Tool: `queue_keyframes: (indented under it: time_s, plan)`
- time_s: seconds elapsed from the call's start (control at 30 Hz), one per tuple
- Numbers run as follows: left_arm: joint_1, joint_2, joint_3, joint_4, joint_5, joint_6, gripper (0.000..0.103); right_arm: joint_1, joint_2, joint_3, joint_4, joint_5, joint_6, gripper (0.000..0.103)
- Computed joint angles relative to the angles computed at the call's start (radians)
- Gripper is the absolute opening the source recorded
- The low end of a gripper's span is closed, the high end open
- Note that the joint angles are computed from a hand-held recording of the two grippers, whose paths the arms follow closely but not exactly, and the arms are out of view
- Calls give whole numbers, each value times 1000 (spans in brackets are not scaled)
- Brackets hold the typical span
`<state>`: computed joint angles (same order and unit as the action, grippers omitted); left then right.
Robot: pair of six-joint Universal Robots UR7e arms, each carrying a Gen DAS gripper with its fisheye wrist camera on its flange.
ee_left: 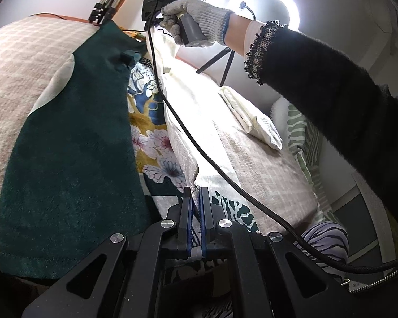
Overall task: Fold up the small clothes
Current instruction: 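Fold the cream side over onto the green fold and open both tools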
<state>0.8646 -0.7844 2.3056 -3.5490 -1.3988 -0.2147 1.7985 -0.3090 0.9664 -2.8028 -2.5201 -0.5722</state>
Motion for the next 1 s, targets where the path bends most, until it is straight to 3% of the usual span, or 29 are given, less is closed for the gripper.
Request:
queue_keyframes:
  time_s: [0.13,0.37,0.5,0.57,0.6,0.63,0.77,0.87,1.0]
  plan:
    - [-6,0,7,-1,-1,-5,3,-7,-4,8,37,33,56,1]
    - [-18,3,22,0,5,-4,3,4,-12,28,26,64,75,1]
    - [-9,-4,9,71,-4,-16,3,4,-16,26,80,85,93,3]
    - [-11,-14,8,99,11,-42,7,3,-25,34,111,97,118,18]
    - [-13,-21,8,111,17,-44,9,3,-32,42,114,105,129,40]
    - [-18,-32,11,125,28,-47,11,2,-49,62,111,132,133,46]
    - [-32,-104,37,151,38,-21,18,-15,-183,211,47,289,183,48]
    - [-47,-170,67,156,70,35,26,-55,-320,378,-1,420,290,48]
    - [-28,-252,52,241,100,78,26,-114,-449,587,-62,501,363,49]
